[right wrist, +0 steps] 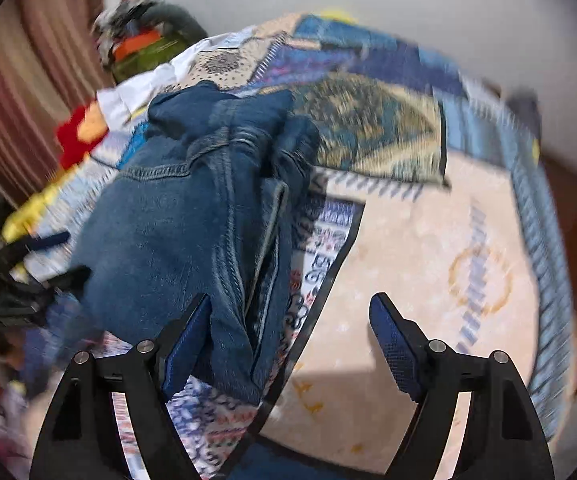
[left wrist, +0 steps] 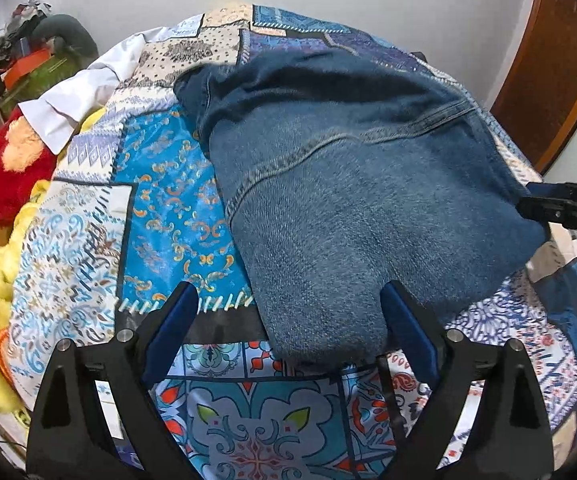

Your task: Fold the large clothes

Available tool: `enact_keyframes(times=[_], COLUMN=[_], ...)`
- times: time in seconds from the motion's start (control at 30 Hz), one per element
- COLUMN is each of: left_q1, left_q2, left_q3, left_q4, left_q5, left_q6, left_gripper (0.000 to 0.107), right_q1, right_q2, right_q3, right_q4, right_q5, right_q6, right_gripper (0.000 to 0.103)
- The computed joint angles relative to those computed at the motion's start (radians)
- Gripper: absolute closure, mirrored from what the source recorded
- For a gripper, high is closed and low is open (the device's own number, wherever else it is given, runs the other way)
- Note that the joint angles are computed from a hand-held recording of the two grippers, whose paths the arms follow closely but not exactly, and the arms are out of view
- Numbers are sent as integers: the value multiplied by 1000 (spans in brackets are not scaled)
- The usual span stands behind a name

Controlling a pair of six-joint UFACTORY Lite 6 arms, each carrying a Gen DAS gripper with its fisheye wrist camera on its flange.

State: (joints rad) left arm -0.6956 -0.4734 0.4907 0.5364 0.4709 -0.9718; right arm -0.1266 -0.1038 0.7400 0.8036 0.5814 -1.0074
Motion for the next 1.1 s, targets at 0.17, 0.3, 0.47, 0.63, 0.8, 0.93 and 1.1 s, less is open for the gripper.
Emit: enact_keyframes(times=[0.17,0.3,0.47,0.63,0.8,0.93,1.1], left_q1=[80,249,434,494,529,554,550], left_q2=[-1,151,527,852,1086,1107,914], left_q3=[114,260,543,849,1076,1098,963], left_q4=[54,1,-323,-575,-717,-784,-595], left_q5=[66,-7,-99,-84,-32,-25,-34], left_q6=[118,296,653,842,892,927,798], left_gripper=[13,13,14,14,14,13,14], right_q1=[37,106,190,245,151,102,8], right_q2=[21,88,329,635,775,766,705], right_q3=[119,267,545,820,923,896,839], right_q4=[-55,-38,-53,-177,-16,-30,2], right_q5=[53,50,107,128,225,185,262], right_q6=[76,85,154,293,179,217,224], right_gripper=[24,24,22,22,22,18,18])
